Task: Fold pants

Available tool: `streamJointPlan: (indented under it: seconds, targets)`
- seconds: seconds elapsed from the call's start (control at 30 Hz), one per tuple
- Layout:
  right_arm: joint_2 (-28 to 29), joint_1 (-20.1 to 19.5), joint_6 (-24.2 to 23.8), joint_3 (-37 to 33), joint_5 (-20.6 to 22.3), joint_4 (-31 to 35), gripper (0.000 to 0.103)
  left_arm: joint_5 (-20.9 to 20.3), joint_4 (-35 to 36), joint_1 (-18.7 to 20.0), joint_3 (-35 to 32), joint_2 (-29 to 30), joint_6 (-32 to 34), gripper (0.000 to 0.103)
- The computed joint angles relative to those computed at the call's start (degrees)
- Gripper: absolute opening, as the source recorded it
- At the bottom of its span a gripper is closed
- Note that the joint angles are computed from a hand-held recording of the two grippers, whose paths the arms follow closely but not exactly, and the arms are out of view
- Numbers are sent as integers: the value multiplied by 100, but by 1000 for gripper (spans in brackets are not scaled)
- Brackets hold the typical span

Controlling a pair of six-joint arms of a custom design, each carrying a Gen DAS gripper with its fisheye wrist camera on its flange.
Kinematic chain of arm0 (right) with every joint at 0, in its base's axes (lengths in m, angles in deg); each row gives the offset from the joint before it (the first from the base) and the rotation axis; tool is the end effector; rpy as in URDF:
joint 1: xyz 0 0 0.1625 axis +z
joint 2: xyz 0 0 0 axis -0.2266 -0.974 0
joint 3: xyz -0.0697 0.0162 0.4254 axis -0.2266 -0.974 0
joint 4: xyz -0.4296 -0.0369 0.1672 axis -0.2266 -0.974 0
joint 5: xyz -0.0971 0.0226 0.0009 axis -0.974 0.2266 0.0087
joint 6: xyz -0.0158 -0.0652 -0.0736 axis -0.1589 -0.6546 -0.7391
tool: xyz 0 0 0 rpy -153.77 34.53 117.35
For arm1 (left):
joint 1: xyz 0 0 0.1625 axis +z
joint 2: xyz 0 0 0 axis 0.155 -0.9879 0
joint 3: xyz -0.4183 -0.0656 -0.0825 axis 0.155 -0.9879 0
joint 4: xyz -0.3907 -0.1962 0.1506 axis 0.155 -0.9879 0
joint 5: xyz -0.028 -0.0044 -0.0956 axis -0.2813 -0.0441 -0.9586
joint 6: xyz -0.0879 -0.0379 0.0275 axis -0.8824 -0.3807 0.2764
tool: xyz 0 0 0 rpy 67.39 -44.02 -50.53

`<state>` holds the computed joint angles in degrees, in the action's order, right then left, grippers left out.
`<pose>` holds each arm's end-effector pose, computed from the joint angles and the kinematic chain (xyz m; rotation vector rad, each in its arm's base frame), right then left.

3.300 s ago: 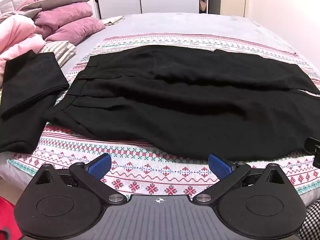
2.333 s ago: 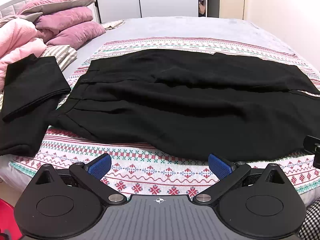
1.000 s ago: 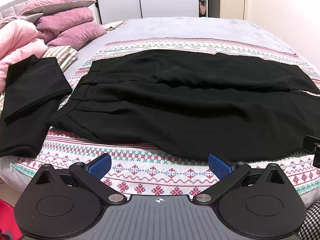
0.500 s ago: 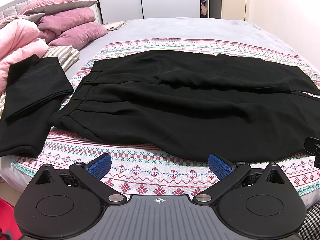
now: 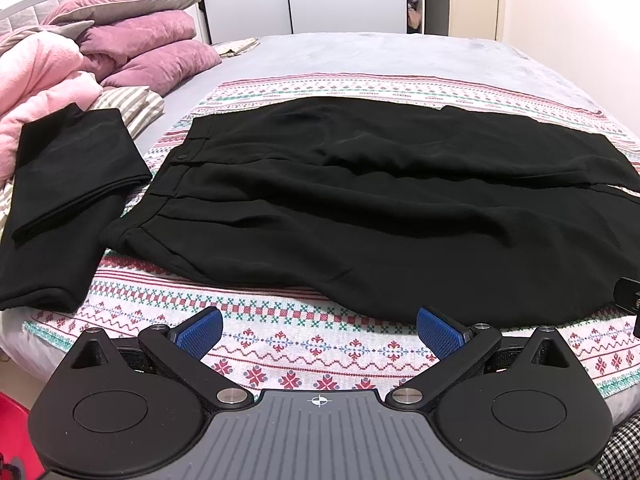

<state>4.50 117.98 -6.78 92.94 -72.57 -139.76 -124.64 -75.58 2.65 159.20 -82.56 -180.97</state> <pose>0.1700 -0.3159 0.1574 0.8466 -2.2317 0.7781 -0.2874 -0.2622 0.0853 -0.3286 1.8633 -1.0133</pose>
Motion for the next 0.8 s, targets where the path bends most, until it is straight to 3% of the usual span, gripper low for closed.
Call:
streamJointPlan:
  seconds: [0.3,0.43,0.5,0.67,0.8]
  targets:
    - [138,-137,-126,-51,134,-160,103,228,-74,-14,233,-148,-151,103]
    - [141,-547,-947,47,842,-602,103,607,-305,-149,697,-543,63,103]
    - [130,-647,-1066,-44,803,-596,103,615,-285,-97,857,-830,-117,103]
    - [-474,-910,-363,-497,579,894,103,641,-43,-60,1217,-1651,-380,103]
    - [-839,-1366,-243,-779,839,1610,102,580,279,-66,1585,-2609,-758,102]
